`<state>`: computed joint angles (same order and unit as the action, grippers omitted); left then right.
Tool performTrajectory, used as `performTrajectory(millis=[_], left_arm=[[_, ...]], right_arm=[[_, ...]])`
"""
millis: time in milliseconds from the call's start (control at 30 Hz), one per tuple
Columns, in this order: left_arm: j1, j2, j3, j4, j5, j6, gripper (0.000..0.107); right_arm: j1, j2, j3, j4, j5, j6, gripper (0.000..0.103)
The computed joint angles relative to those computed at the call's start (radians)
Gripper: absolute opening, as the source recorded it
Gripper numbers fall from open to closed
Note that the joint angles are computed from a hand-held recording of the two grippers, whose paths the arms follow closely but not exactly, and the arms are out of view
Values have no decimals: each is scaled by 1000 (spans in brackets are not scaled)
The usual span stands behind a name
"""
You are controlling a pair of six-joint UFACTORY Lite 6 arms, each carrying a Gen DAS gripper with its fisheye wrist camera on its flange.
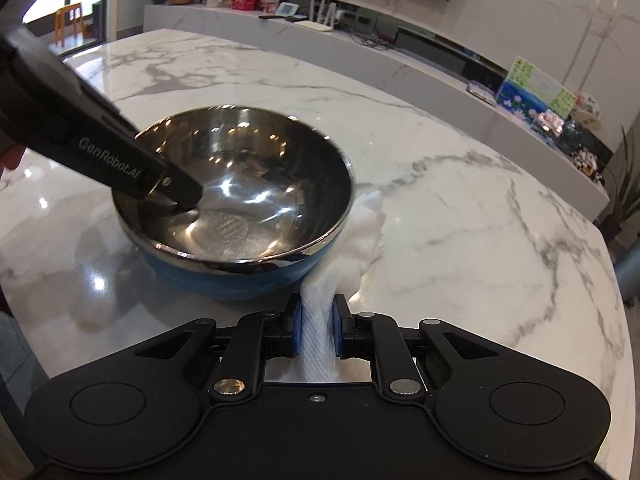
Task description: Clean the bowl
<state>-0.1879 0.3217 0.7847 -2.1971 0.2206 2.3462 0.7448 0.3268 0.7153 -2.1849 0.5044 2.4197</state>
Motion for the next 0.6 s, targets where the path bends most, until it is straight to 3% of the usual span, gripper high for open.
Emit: performTrajectory(millis=[333, 600], left_arm=[[-40, -15, -13, -249, -43, 178, 18], [-24, 9, 13, -195, -26, 160, 18]], right_arm=[[16, -130, -63, 90, 58, -6, 13], [62, -96, -63, 95, 38, -9, 13]])
